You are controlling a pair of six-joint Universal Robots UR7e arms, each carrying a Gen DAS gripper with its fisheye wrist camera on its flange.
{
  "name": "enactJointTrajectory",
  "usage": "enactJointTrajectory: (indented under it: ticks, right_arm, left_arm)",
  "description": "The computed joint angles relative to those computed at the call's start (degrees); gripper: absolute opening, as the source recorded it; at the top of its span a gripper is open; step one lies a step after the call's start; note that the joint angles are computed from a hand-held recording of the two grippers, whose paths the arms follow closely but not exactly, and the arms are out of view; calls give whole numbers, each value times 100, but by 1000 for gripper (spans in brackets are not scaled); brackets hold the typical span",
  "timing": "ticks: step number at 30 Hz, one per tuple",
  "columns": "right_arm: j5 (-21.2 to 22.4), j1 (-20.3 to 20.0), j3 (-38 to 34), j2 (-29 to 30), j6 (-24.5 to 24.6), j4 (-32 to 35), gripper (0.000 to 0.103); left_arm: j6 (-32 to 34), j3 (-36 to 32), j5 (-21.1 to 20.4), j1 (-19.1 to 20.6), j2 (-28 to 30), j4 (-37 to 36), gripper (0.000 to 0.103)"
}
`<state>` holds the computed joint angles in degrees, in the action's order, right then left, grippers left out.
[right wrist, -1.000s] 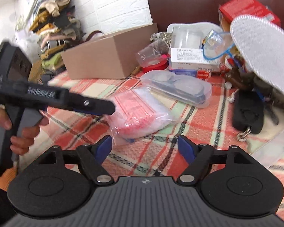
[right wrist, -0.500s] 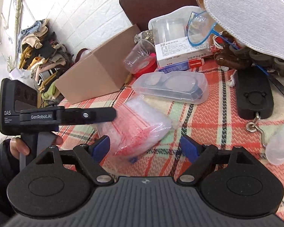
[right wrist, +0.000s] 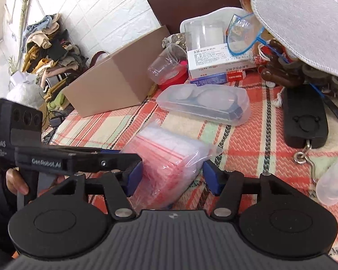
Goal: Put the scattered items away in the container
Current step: 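Carry the pink zip bag over the cardboard box with the left tool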
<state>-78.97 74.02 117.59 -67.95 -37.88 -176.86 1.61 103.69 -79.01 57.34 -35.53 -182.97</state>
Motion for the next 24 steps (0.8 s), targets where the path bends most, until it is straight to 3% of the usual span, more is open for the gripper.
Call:
enactJointTrajectory:
  ticks: [5,7,8,14,24]
  right_arm:
    - [-77,45,-159,84,207,94,63]
    - [-107,64,-161,101,216,56,63]
    - [-128,75,-155,107,220,27,62]
    - [-344,184,48,46,19,-321,51]
    - [-525,468,35,-53,-471,-136,45]
  left_arm:
    - [-213,-167,43,25,82,64,68]
    - [-225,-187,142,-16,86,118,64]
    - [-202,-170,231,-57,83,118,55]
    - [-132,188,645,-282,-27,-202,40]
    - [-417,786,882,-405,-322,-1045,31]
